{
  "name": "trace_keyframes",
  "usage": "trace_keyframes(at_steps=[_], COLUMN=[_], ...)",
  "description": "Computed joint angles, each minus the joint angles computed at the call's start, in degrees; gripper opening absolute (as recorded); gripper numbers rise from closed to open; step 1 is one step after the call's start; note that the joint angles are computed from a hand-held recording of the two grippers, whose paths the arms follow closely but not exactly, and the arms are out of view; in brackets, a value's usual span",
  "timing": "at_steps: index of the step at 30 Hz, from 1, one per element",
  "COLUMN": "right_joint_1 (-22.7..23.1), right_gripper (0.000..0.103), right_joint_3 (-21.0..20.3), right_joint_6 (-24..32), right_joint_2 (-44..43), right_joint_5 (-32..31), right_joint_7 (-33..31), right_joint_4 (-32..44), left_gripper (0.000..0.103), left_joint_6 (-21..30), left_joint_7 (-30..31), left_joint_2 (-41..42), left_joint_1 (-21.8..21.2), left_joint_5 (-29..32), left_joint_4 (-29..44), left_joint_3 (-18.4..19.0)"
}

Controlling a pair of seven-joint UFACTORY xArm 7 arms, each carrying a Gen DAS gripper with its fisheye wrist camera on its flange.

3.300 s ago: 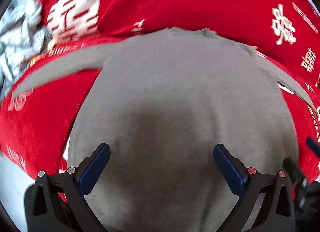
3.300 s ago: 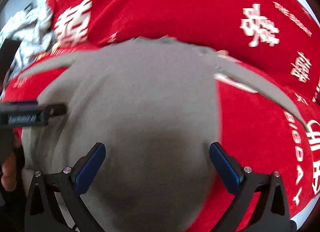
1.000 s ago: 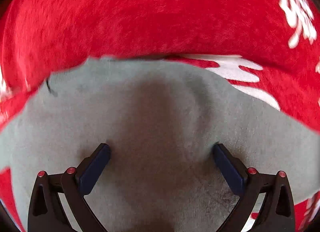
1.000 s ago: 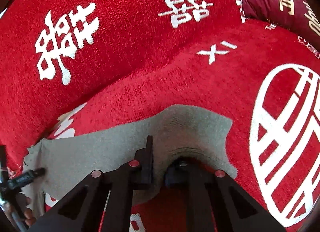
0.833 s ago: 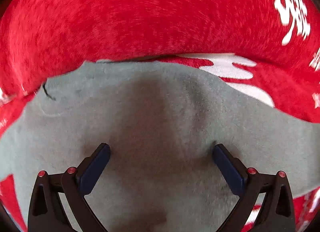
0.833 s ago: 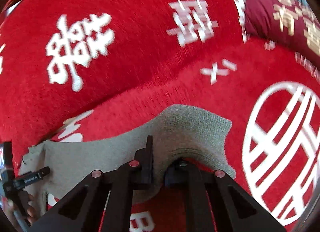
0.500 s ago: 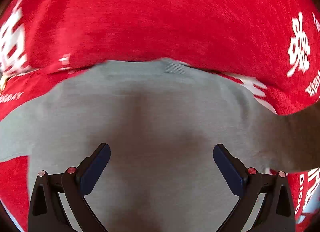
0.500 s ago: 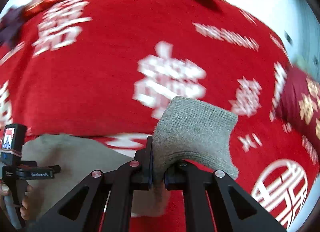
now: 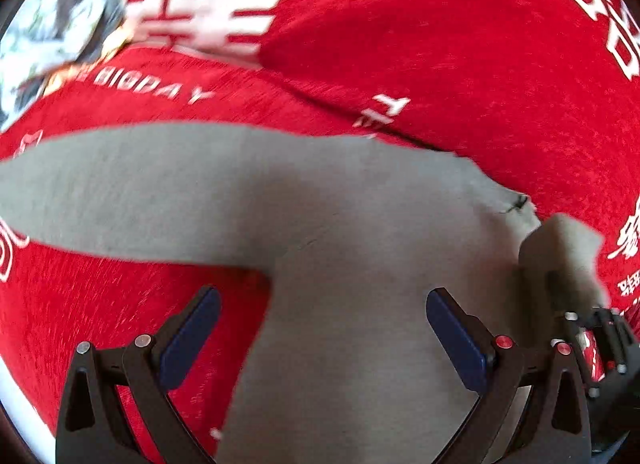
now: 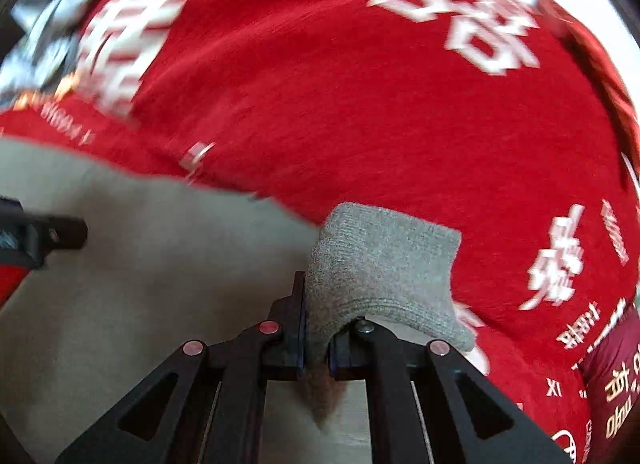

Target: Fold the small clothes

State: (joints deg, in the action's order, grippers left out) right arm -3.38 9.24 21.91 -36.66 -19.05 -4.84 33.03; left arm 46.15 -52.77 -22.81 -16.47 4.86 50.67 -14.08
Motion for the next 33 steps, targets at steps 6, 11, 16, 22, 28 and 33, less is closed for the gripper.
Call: trace_keyframes(at_steps=[6,11,16,22,28,33], right_joint_1=[0.52,4.34,10.90,16.44,7.80,0.70], right_gripper=[0.008,0.013,0.065,0.067,0.069,0.068], right_joint_3=[4.42,4.14,0.54,-8.56,-18.84,-25.38], right_joint_6=[0.48,2.29,-2.20,3.84,16.58,24.20], right_joint_2=[2.03,2.33,-3.08,-13.10,-2.00,9.09], right_joint_5=[-2.30,-4.45,-3.19,6.27,19.79,27.08], right_joint_7=[4.70,-0.22,-9.67,-20.20,-15.96,-15.72], right_joint_4=[-0.17,-1.05,-6.52,-7.83,4.66,12.42], left_gripper=[0.103,0.103,0.103,0.103,0.103,0.103], left_joint_6=[-2.69,-3.33,-3.26,-1.87,-2.57,-0.84], left_joint_7=[1.43,2.65,2.39,1.52,3.65,7.93], left_joint_2=[-4.74,-5.53,-7.01,-6.75,3.43,15.10], left_joint_1=[0.05,0.63,1.84,2.67,-0.75,-4.94], left_joint_5=[-3.07,-5.38,-5.83,-6.02,-4.53,-1.62], left_joint_4=[-5.95,-7.49,-8.21,-6.43,3.69,13.53], left_joint_3=[2.19,2.96,3.03,2.45,-0.58,-1.71])
